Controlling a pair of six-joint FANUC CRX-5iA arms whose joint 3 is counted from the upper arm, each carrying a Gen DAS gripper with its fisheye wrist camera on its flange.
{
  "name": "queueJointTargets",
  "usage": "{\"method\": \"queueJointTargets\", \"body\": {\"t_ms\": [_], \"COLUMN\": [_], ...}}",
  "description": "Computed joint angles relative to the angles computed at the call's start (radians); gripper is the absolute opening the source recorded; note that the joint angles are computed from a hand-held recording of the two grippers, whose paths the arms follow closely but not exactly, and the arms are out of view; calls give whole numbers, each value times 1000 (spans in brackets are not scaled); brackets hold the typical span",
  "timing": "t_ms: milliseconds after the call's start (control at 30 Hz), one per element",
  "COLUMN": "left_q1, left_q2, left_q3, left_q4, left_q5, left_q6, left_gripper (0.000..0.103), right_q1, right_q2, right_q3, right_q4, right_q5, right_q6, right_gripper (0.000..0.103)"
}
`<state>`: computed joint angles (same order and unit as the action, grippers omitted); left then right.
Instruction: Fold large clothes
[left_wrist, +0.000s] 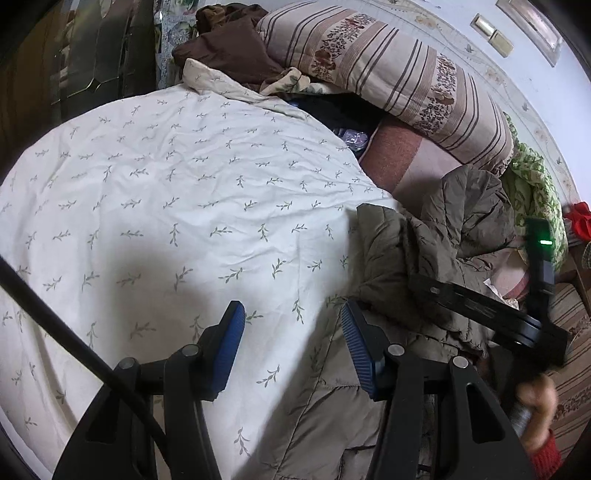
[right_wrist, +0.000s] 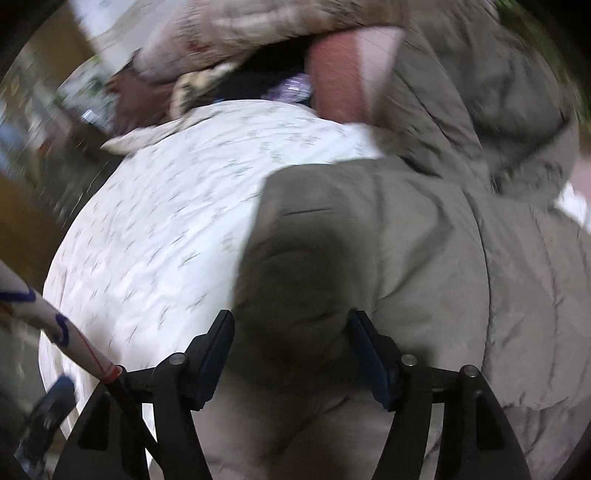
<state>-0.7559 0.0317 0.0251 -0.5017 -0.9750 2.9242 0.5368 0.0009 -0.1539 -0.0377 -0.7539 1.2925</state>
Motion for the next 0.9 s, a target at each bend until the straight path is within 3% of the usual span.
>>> {"method": "queueJointTargets", "body": {"t_ms": [67, 133, 200, 267, 300, 367, 500, 667, 767, 900], "left_q1": [3, 12, 16, 12, 7, -1, 1, -11, -44, -97], "left_q2": [-3, -6, -2, 0, 2, 7, 21, 33, 50, 61], "left_q3": [-6, -18, -18, -16, -11, -2, 9, 26, 60, 95], "left_q4": [5, 23, 38, 33, 24, 6, 6, -6, -49, -107], "left_q5": [3, 22, 27, 24, 19, 8, -3, -28, -75, -128], "left_q6": [4, -2, -14, -17, -13, -8, -14, -15, 1, 32], "left_gripper": [53, 53, 53, 53, 53, 53, 53, 53, 53, 53], "right_q1": [9, 13, 5, -18, -30, -49, -2, 0, 14, 23], "right_q2": [-69, -94, -48, 29, 63, 131, 147, -39, -189, -379], "right_q3": [-52, -89, -65, -7, 21, 71, 18, -110, -247, -417], "right_q4": [38, 149, 224, 218, 198, 154, 327, 264, 317, 402], "right_q5": [36, 70, 45, -4, -23, -60, -33, 15, 29, -7], "right_q6": [-15, -119, -176, -210, -217, -216, -314, -232, -241, -291], "right_gripper": [70, 67, 45, 24, 21, 20, 19, 19, 21, 38]}}
